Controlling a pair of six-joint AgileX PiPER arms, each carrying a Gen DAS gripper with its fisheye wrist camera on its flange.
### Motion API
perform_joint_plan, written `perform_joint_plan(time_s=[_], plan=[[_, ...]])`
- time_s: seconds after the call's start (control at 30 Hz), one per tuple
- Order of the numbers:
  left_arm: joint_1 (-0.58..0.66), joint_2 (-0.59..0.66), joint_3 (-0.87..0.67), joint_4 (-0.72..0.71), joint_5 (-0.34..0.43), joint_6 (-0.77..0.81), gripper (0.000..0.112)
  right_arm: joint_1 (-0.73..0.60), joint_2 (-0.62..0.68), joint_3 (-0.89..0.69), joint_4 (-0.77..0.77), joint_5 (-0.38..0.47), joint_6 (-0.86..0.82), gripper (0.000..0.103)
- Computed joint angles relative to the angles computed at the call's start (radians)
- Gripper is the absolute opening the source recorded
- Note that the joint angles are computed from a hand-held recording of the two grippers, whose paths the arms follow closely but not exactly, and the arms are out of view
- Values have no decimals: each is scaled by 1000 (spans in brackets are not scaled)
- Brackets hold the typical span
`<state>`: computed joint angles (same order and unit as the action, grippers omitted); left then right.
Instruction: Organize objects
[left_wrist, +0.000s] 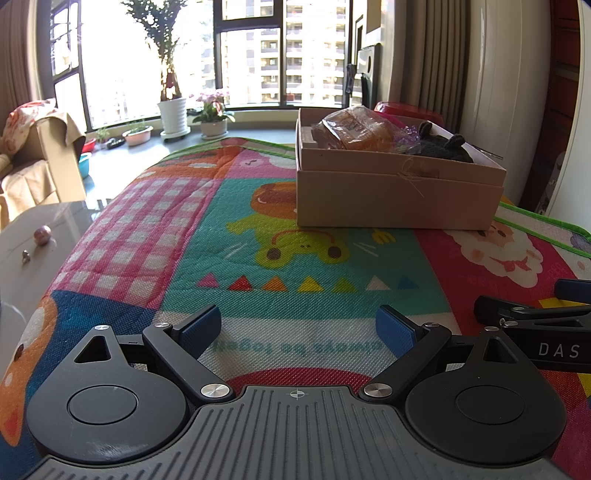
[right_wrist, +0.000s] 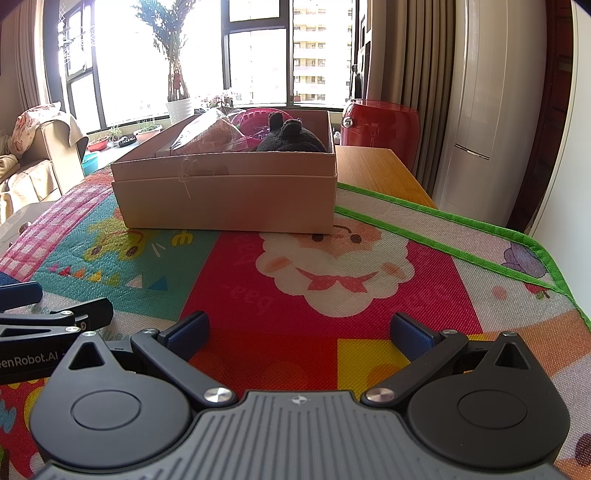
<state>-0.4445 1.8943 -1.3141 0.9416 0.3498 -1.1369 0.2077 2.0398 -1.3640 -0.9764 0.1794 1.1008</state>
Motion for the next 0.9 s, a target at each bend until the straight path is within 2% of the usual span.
perform_joint_plan(time_s=[0.9], plan=[[-8, -4, 1, 3, 11, -1, 96, 0, 0, 0, -4, 0, 4, 103]])
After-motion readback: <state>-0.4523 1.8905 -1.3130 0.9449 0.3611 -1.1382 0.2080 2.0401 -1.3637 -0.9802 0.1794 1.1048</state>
